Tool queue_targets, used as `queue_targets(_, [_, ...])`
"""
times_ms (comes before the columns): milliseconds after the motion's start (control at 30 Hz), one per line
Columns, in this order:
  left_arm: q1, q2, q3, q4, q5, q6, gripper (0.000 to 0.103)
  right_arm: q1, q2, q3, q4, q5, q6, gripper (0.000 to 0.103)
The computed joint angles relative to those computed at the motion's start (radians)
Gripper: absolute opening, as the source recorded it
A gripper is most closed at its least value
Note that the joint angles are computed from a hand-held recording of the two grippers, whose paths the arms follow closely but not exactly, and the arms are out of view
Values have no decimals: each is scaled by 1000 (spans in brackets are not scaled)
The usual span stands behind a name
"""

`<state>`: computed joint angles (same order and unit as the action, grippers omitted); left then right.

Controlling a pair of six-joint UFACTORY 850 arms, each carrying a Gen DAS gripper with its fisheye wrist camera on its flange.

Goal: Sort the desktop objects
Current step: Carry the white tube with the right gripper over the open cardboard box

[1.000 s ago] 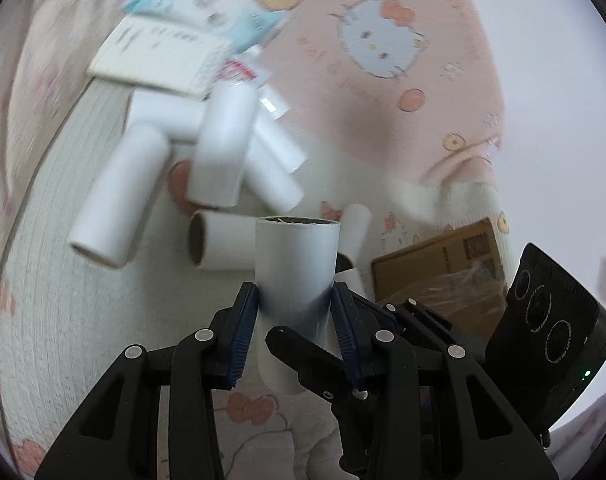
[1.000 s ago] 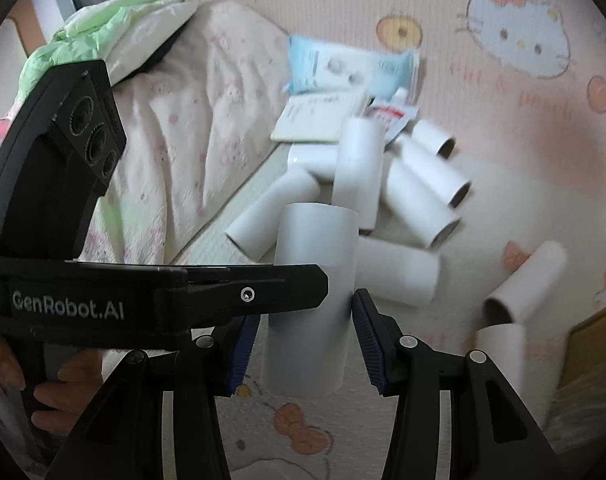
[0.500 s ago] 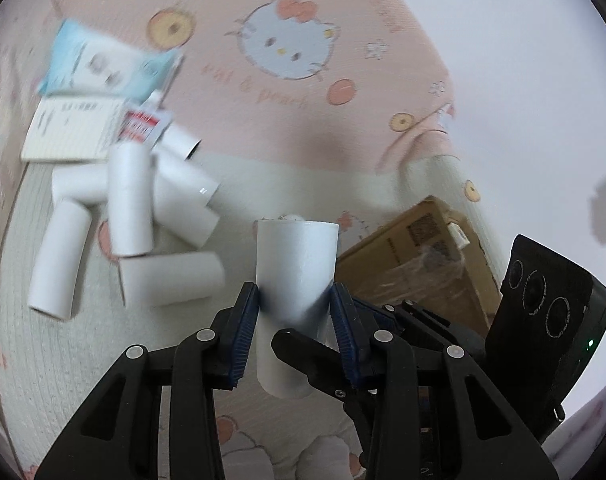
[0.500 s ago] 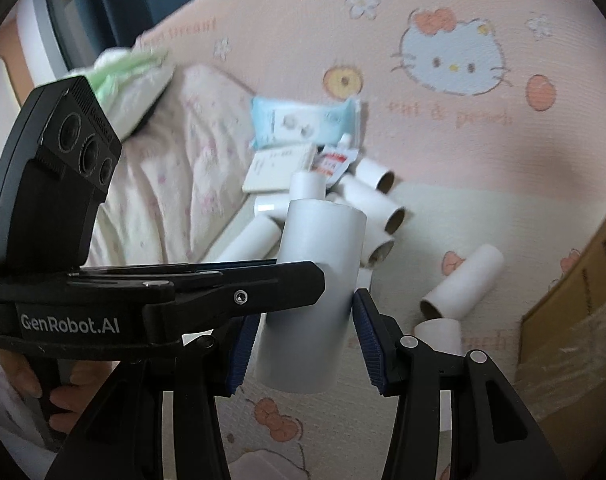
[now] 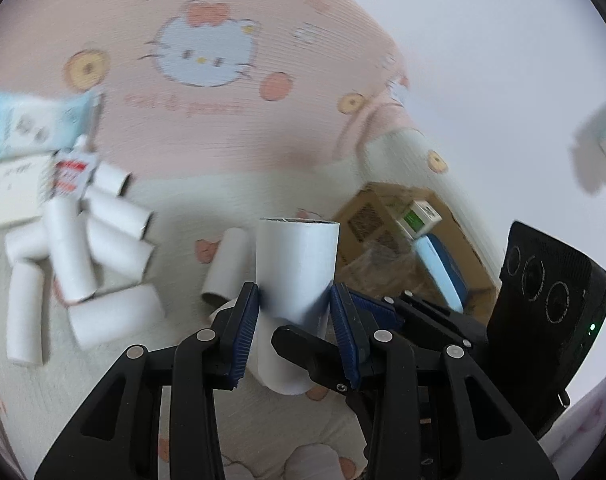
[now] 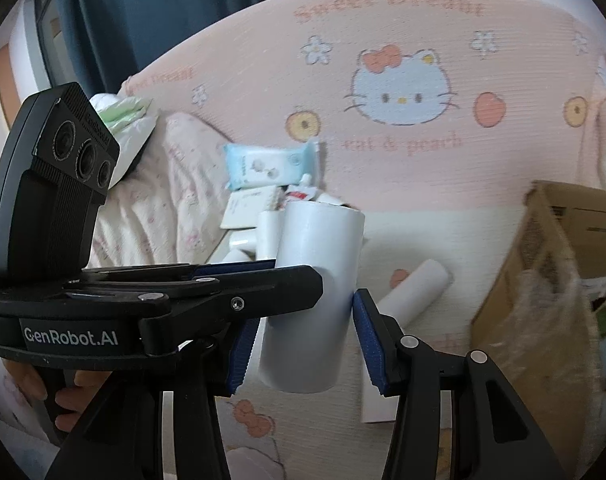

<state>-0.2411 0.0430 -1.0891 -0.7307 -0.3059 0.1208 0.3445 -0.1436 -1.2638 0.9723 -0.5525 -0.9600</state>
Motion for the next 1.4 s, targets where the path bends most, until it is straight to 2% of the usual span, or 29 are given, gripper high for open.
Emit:
queue_targets(100, [-6,-19,-36,-25,-9,80,39,-21,10,7,45,13,-55,46])
queue_targets(200, [-1,-34,-65,-148,-51,231,36,-34,12,1,37,35,-37,46])
queue_targets(267, [-7,-45,-87,-127,-57,234,36,-47,8,-6,45,24,-40,46])
queue_targets(333, [-8,-47,-93,-163,-50,279,36,-57,25,14,120,53,-97,41])
queue_targets(467, [-6,-72,-134,-154,-83,272,37,-82,16,-8,114,4,-18,40])
queue_targets(600, [5,-94,-169,-227,-121,333,55,-84,41,-6,97,18,-7,40])
queue_targets(667, [10,-107,-187,-254,-138,362,56,-84,50,-9,73,9,12,40])
queue_targets(767, [-3,-111,-204,-240,-111,374,56,-69,62,-12,-8,34,58,40])
queue_targets(800, [-9,-112,-212,-228,-104,380,52,-64,64,-15,-40,41,81,40])
queue_targets(900, [-28,-132,-257,-87,-114,309,51,-65,67,-30,-110,42,155,41])
queue_targets(1000, [-36,-151,-296,-77,-126,335,51,-75,66,-51,-159,44,205,41])
queue_targets(1133, [-22,-195,-366,-178,-182,416,51,-82,73,-78,-257,66,274,41])
queue_targets(1267, [-10,-277,-481,-247,-250,454,50,-110,55,-133,-321,53,325,41])
queue_targets(1400, [-6,-388,-641,-226,-342,404,50,-158,10,-216,-354,-16,355,41])
